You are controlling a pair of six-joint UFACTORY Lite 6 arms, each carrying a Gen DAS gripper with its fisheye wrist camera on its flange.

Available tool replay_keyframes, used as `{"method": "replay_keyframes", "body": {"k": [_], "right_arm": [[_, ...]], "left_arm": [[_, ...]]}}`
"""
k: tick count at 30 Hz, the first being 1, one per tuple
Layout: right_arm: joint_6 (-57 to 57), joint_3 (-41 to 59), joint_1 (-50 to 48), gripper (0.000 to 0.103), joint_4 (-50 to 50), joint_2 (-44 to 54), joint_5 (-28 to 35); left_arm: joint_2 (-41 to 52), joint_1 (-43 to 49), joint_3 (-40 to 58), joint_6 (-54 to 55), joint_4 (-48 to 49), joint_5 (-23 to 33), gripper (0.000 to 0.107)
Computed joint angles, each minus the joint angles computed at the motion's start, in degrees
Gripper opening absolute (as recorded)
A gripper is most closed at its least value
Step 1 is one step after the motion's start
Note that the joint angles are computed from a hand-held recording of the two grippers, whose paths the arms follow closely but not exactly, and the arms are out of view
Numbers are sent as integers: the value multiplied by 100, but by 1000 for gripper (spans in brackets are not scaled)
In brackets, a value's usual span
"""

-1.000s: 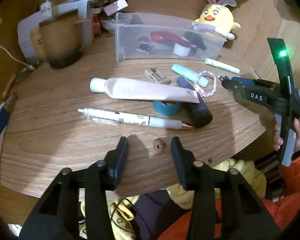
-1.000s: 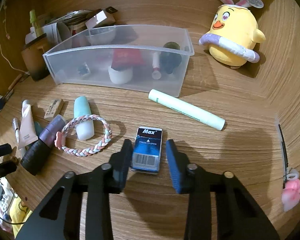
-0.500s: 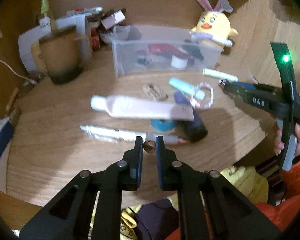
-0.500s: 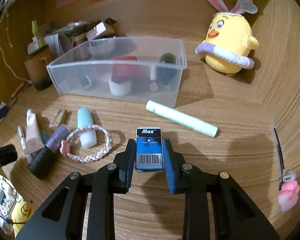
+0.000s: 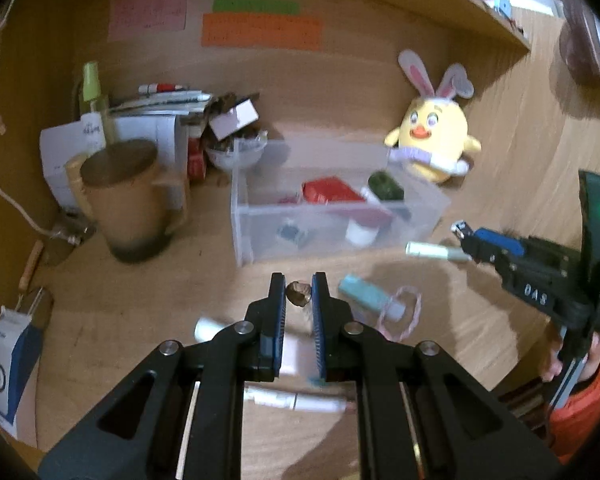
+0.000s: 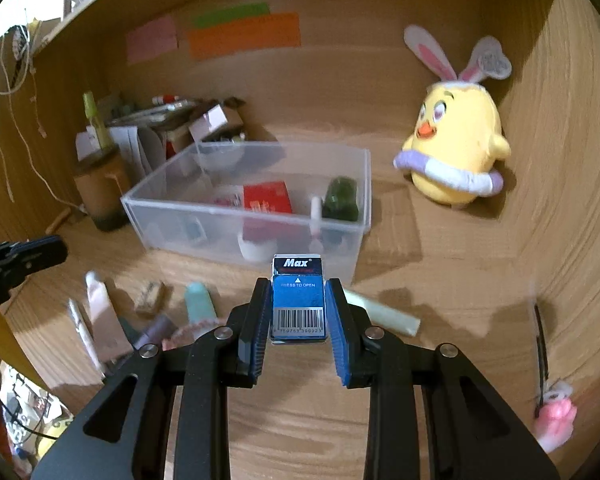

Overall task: Organize objects
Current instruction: 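Carry the Max box and bead into the clear bin and open both tools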

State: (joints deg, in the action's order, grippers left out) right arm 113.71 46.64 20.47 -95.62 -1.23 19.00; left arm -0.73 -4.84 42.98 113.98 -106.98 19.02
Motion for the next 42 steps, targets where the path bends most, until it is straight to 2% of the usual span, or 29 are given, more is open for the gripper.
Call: {"method": "replay_keyframes", "body": {"k": [8, 14, 20, 24, 29, 34, 42], "right_arm": [[125, 601, -224, 25, -351, 300, -267], [347, 1150, -479, 25, -662, 764, -657], [-440, 1830, -591, 25, -101, 1257, -763], [-1270, 2315, -708, 25, 602, 1638, -900], [-3237, 3041, -853, 25, 2415, 2240, -958], [-5225, 3706, -933, 25, 4241, 2818, -795], [-7104, 4561, -1059, 25, 5896, 3599, -471]], "left_arm": [[547, -232, 1048, -295, 32, -209, 12], [1203, -300, 1900, -992, 595, -224, 12], [2028, -414, 2855, -1814, 1330, -392, 12], [2568, -498, 3427, -2536, 2077, -556, 12], [3299, -519, 4215, -4238, 3728, -460, 12], [3855, -566, 4837, -5391, 4870, -369, 12], [4482, -640, 5583, -6714, 6283, -262, 12]]}}
